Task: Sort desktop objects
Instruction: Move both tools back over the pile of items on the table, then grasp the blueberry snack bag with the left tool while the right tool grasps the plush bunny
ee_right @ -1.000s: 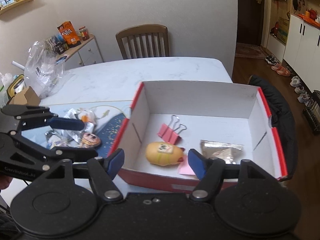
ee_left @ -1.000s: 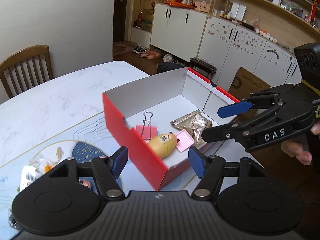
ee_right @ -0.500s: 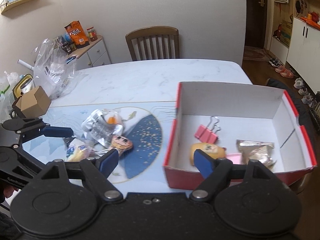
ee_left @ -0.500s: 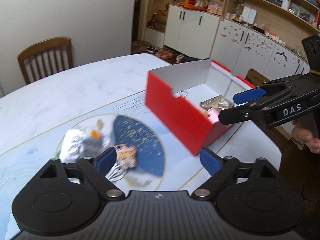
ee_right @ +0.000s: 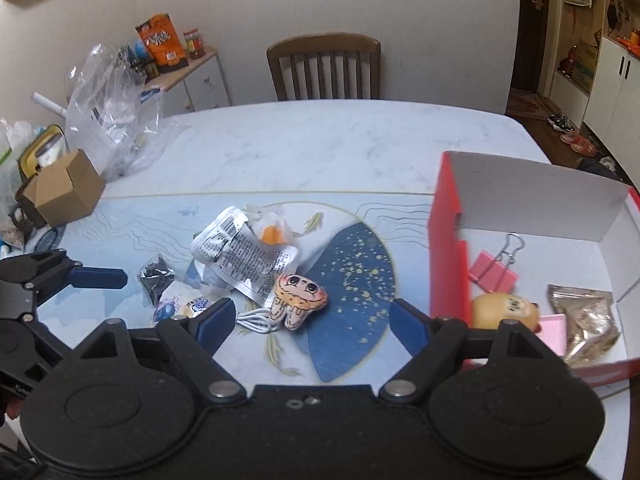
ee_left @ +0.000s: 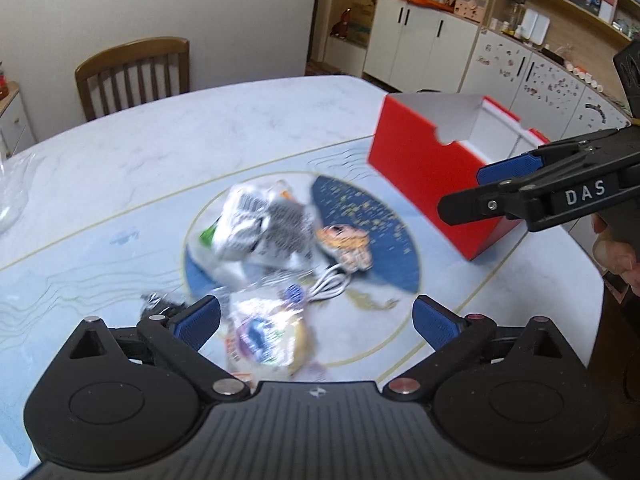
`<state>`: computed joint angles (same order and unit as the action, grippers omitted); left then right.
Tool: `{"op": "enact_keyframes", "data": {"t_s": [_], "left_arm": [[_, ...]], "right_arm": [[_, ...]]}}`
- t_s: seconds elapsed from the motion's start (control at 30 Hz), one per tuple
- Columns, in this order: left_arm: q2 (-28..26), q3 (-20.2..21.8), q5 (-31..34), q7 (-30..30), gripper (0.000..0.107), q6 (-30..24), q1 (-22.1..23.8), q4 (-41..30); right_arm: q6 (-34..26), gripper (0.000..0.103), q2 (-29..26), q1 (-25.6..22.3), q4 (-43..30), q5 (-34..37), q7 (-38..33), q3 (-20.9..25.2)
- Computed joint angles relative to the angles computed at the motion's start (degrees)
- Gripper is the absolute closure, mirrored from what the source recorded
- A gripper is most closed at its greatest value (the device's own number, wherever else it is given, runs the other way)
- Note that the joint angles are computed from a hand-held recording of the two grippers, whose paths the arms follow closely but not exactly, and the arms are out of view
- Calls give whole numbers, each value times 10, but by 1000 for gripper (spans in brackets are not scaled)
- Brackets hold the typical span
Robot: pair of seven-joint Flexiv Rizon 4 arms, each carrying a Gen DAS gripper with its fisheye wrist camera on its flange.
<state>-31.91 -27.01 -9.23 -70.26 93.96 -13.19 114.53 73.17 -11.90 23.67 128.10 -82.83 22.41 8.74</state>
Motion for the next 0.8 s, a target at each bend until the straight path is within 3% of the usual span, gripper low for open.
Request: {"op": "enact_keyframes", "data": {"t_s": [0.43,0.8], "left_arm": [[-40,40,8,12,4,-15,-18,-25],[-57,81,10,10,4,-15,-58,-48]], "right_arm": [[-16,19,-99,44,-70,54,-41,-28],[-7,27,-143,61,-92,100,-66,-56]]}}
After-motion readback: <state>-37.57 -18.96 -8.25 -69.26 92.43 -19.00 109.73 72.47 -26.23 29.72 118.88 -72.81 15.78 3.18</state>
